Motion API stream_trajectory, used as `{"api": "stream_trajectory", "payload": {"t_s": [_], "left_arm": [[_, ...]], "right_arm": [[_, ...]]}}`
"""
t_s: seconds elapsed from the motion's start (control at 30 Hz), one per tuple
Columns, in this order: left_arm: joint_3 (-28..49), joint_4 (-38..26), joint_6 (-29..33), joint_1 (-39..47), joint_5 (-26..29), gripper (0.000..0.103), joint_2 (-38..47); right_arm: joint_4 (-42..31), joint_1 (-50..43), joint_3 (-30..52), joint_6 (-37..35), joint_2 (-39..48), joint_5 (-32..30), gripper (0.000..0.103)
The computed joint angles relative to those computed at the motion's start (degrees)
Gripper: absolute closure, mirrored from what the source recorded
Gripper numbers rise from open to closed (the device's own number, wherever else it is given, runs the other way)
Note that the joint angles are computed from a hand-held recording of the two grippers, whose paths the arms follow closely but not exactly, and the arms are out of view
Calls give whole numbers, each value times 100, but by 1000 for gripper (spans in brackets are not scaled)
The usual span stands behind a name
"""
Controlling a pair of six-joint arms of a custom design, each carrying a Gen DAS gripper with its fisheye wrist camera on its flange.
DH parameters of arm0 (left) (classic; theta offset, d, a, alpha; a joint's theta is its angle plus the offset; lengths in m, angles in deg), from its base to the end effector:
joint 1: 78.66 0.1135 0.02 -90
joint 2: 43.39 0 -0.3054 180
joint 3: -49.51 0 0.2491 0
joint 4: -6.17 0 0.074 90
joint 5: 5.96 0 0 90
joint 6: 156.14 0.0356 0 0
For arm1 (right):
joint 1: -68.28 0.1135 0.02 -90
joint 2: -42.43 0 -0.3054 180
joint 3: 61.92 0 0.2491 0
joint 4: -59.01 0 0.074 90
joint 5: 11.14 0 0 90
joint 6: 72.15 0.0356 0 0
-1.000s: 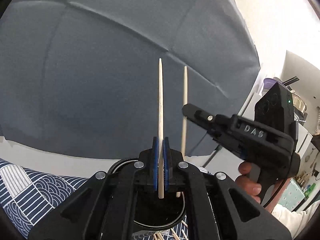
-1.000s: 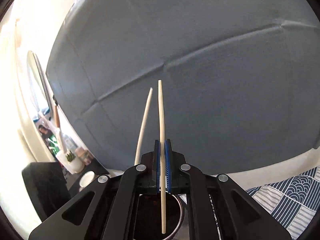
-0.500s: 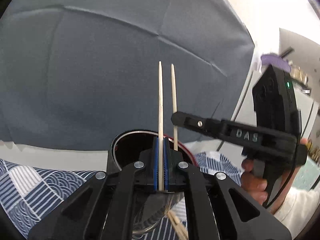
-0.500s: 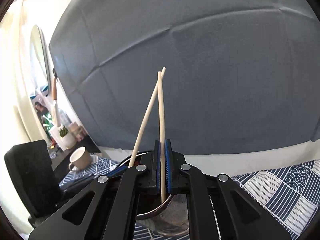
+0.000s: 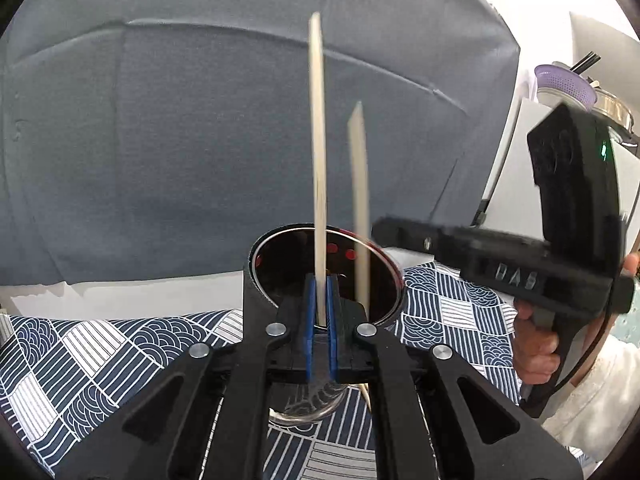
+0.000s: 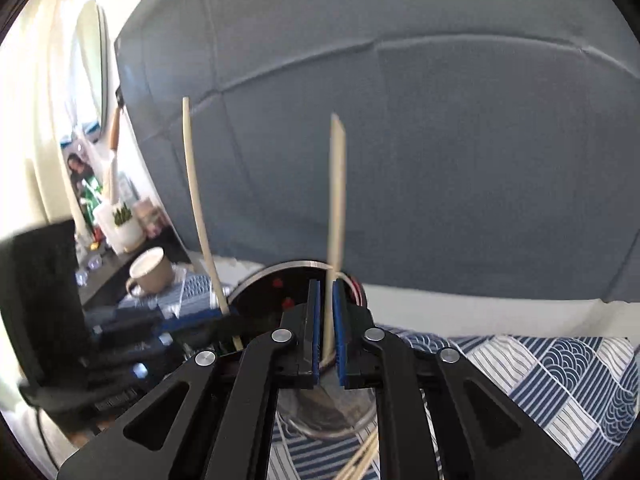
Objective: Organize utensils
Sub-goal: 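Open both grippers over the cup to drop the sticks inside, then move both open grippers back down to the remaining sticks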
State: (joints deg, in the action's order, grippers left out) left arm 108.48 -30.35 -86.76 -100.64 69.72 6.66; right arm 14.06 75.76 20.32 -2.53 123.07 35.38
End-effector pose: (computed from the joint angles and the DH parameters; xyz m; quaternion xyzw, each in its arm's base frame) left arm 0.1574 -0.0540 0.3360 -0.0545 0.8494 -0.0874 0.5176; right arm 0.2863 0.0623 0.3533 -0.3477 0.7926 0.2967 0.4037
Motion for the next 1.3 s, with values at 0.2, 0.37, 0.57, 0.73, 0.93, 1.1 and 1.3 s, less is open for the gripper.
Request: {"api": "stream_trajectory", "payload": {"t_s": [0.2, 0.37, 0.57, 0.73, 0.93, 1.1, 1.3], "left_arm": [[439, -935, -292, -427, -593, 52, -164], [748, -1838, -1096, -1315, -1442, 27, -282], [748, -3218, -3375, -3149, -2742, 14, -153], [467, -4547, -6517, -4958, -3161, 13, 398], [348, -4939, -8412, -6182, -2776, 13, 1319], [418, -4515, -8338, -6111, -2531, 13, 1807], [521, -3813, -7685, -5523, -2288, 13, 2195]], "right_arm": [[-650, -467, 21, -344, -121, 39, 53], [-1344, -1497, 116, -1153, -207, -108, 23], [-2145, -3143, 307, -2475, 340, 134, 19], [-2493, -4516, 402, -3925, 977, 492, 19], [-2361, -5716, 240, -5344, 1504, 898, 19], [-1688, -6228, -260, -6433, 1620, 1164, 23], [-1471, -6523, -234, -7096, 1858, 1144, 22]]}}
